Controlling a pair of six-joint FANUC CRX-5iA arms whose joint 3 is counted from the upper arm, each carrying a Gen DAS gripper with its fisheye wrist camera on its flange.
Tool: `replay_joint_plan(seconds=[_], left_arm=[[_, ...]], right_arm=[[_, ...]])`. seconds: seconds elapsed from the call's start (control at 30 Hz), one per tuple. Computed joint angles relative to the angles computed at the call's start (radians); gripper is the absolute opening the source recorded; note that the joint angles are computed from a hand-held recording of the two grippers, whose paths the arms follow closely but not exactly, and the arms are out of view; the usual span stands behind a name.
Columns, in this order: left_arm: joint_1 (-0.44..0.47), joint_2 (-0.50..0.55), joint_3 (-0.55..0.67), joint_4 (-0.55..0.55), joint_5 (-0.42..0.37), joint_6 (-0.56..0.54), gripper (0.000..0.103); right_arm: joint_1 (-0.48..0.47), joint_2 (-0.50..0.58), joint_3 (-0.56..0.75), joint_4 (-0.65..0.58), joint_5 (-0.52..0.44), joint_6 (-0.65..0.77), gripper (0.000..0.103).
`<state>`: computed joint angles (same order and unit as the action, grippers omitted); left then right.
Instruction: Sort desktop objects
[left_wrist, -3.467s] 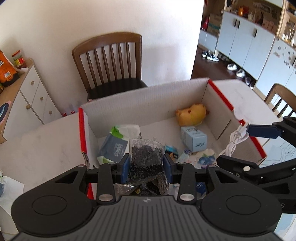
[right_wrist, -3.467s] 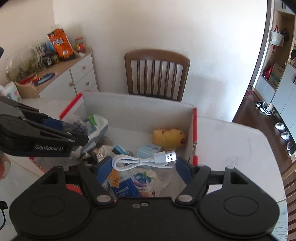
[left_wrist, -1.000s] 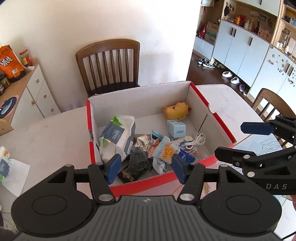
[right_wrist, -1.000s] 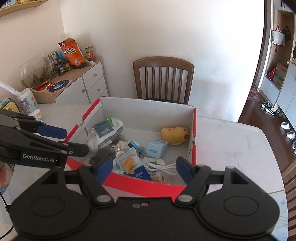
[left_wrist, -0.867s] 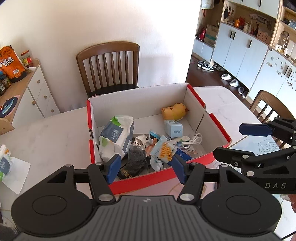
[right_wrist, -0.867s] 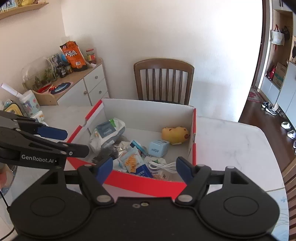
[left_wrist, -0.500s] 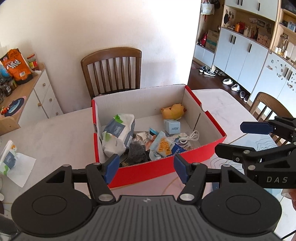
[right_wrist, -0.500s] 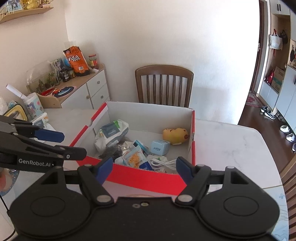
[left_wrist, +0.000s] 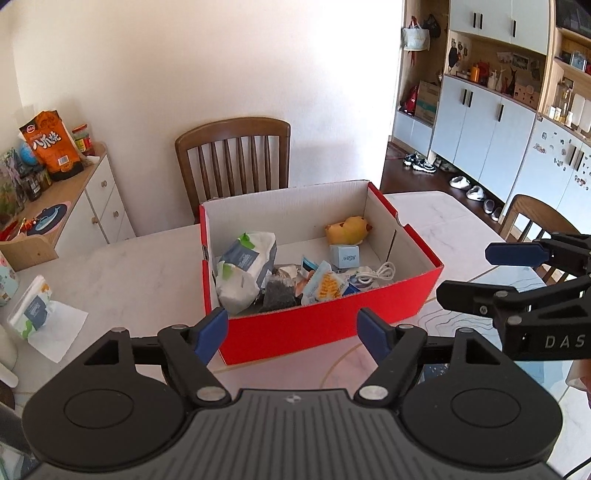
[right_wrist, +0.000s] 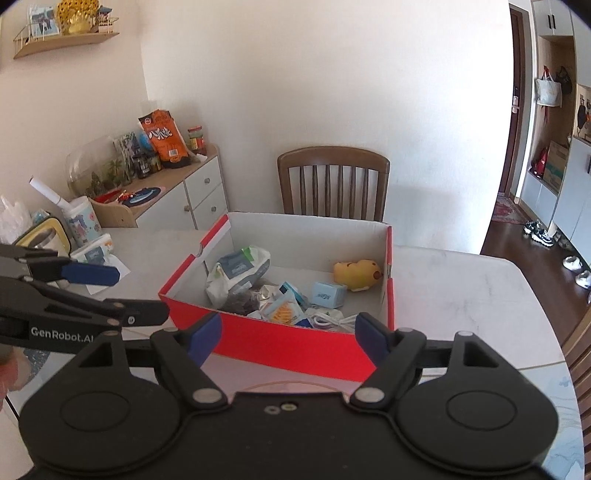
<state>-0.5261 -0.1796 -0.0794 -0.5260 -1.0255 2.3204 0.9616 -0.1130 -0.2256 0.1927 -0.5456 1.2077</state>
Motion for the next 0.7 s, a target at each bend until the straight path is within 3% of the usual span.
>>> replay_joint_plan(seconds=[0.23,0.33,0.43,0.7], left_arm=[[-0.036,-0.011,-0.013,-0.022,-0.030,0.049,0.083],[-0.050,-0.016,-0.019,-0.028,-0.040,0.071,0.089],[-0.072,-0.018,-0.020,-0.045,-0.053,0.093,0.102],[-0.118,-0.017,-0.012,-0.078,-0.088,0.120,0.103]], right_arm=[[0.013,-0.040,-0.049,0.033,0.017,-0.048,0.083],[0.019,-0.059,-0.074,0.062,0.030,-0.078,0.085],[0.029,-0.081,-0.107,0.105,0.044,-0.128,0.086],[0.045,-0.124,-0.160,0.169,0.056,-0.194,0.087]])
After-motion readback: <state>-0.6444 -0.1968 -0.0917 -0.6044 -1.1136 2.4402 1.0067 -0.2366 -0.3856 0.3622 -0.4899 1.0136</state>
